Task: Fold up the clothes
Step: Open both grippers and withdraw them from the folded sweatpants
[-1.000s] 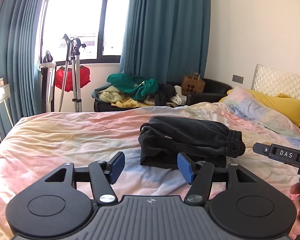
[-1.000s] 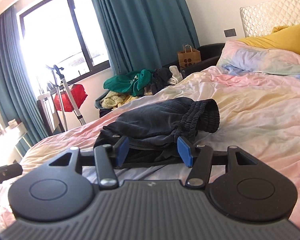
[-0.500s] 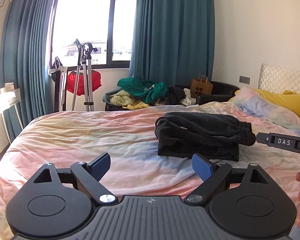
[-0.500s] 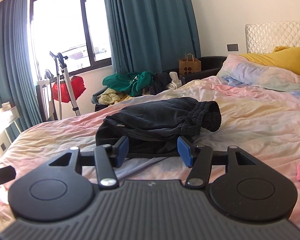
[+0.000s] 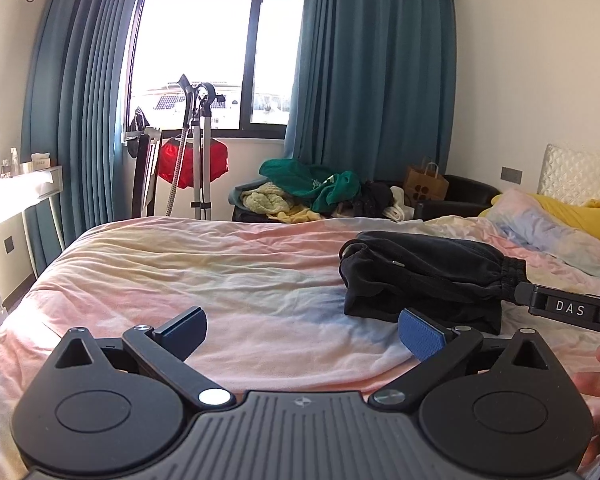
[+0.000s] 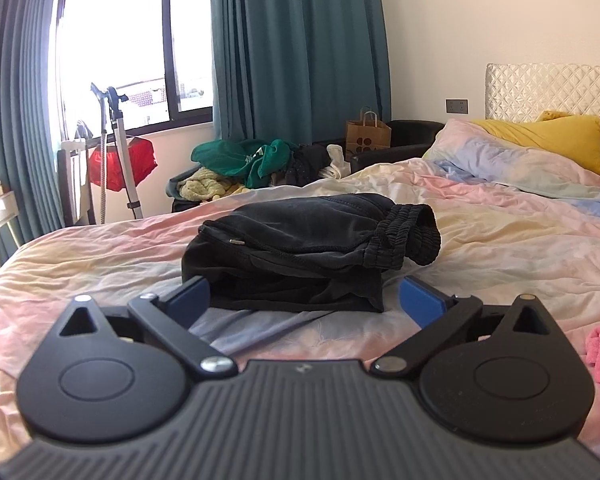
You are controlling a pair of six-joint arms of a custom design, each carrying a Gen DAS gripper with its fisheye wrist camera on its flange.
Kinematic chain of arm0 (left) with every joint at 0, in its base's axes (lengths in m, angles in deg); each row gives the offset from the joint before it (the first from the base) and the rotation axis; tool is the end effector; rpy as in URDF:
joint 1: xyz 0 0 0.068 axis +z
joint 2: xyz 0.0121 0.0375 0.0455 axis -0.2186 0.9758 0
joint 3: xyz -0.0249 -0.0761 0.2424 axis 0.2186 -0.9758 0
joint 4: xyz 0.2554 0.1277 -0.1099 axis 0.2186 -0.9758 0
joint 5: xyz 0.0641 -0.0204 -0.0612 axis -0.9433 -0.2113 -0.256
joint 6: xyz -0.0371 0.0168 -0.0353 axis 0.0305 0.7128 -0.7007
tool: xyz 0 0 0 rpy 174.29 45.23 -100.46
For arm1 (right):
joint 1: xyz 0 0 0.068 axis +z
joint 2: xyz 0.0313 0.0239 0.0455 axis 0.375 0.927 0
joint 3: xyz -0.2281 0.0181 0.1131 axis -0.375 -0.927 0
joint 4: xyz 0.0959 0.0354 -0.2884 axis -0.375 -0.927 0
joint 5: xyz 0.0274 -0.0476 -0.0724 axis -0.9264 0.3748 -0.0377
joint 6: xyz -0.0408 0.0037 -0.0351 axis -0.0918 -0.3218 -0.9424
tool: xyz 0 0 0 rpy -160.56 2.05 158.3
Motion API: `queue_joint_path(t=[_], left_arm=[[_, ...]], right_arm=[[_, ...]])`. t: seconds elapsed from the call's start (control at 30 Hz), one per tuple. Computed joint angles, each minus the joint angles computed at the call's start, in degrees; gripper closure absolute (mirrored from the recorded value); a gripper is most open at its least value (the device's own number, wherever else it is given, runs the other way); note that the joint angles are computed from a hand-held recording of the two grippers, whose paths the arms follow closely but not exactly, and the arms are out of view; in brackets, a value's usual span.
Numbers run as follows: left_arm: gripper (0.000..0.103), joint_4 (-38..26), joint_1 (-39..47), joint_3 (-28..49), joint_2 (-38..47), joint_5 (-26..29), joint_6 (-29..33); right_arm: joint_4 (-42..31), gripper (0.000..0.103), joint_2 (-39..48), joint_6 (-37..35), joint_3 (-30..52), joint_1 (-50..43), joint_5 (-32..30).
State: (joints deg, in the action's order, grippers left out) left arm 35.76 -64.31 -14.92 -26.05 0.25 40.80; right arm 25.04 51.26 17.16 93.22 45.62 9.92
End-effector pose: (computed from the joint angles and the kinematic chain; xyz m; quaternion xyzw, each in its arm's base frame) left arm 0.1791 -0.1873 0.2116 0.0176 0.8198 -0.0351 0.5712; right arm 0.2992 0.1117 0.1532 0.0964 0.8036 -0.0061 0.5873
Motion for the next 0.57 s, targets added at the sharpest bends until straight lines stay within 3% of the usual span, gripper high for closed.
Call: queue_joint_path(t=[0.57], left_arm=[[0.000, -1.37, -2.42, 0.72, 1.19, -3.70, 0.27]], right_arm=[[-1.97, 0.000, -0.40, 1.60, 0.16, 0.15, 0.47]])
